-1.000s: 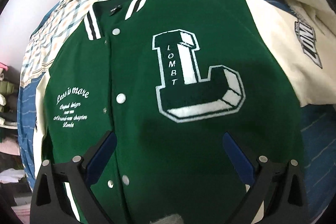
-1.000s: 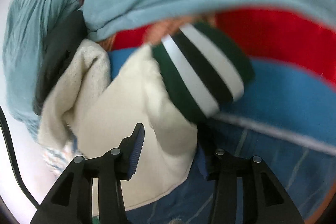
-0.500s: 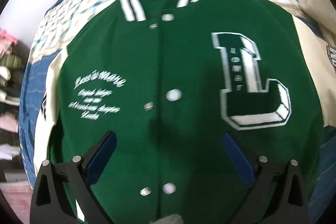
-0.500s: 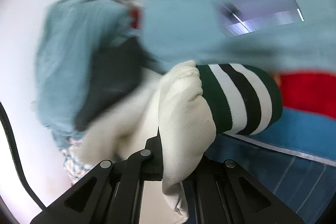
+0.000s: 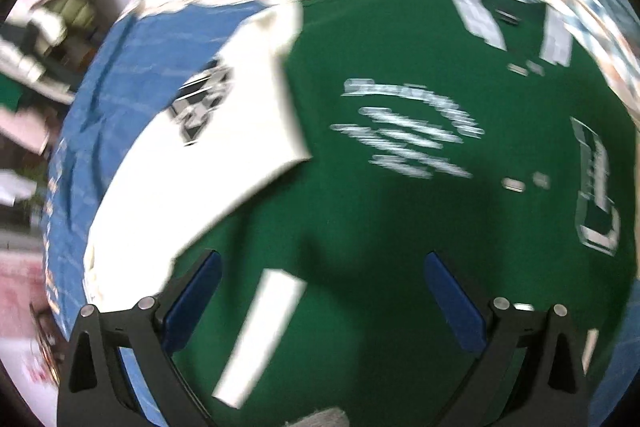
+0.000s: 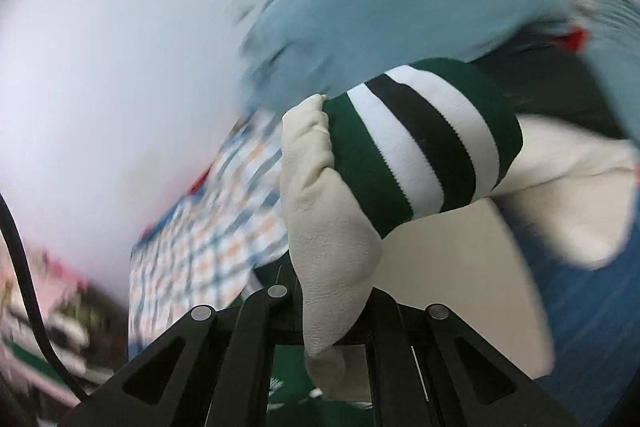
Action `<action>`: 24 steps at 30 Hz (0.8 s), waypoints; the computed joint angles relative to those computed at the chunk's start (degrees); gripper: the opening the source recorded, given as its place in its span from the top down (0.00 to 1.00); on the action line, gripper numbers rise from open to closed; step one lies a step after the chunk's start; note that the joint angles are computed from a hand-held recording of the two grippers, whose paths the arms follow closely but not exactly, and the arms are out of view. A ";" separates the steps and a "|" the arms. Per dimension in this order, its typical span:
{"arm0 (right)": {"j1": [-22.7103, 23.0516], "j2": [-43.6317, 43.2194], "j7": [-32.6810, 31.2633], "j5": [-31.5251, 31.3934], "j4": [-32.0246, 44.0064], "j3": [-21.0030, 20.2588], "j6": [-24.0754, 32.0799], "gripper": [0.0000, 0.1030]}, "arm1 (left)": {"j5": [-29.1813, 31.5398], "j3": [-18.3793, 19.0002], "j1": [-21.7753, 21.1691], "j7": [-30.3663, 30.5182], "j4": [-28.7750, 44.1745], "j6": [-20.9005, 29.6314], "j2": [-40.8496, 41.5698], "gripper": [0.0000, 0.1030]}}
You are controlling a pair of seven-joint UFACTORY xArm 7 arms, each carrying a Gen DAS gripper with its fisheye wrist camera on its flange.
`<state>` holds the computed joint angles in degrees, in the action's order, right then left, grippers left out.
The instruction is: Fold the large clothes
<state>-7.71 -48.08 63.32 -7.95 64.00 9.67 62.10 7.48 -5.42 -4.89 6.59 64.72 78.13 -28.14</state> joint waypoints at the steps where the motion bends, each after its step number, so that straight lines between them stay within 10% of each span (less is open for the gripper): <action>1: 0.64 3.89 0.71 0.57 1.05 2.40 -1.97 0.96 | 0.75 1.09 0.91 0.35 -0.04 -0.40 0.22 0.00; 8: 6.78 41.09 8.84 -9.35 17.71 20.32 -3.36 0.96 | 5.52 8.47 9.67 3.99 -0.74 -3.54 2.82 0.00; 14: 14.68 62.47 4.55 -10.85 29.76 21.66 3.14 0.85 | 5.58 12.85 16.72 4.91 1.88 -0.50 6.66 0.00; 17: 14.61 61.18 -1.00 -4.41 27.37 21.85 -2.61 0.41 | 1.82 15.39 19.47 4.38 4.24 2.80 8.94 0.00; 24: 17.24 41.40 0.67 8.26 14.07 17.88 -7.45 0.39 | -18.15 20.81 25.14 -3.02 8.36 10.68 18.48 0.01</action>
<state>9.53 -6.68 63.99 0.31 78.07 27.55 54.64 -10.68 15.39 20.25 3.57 73.09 88.81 -9.67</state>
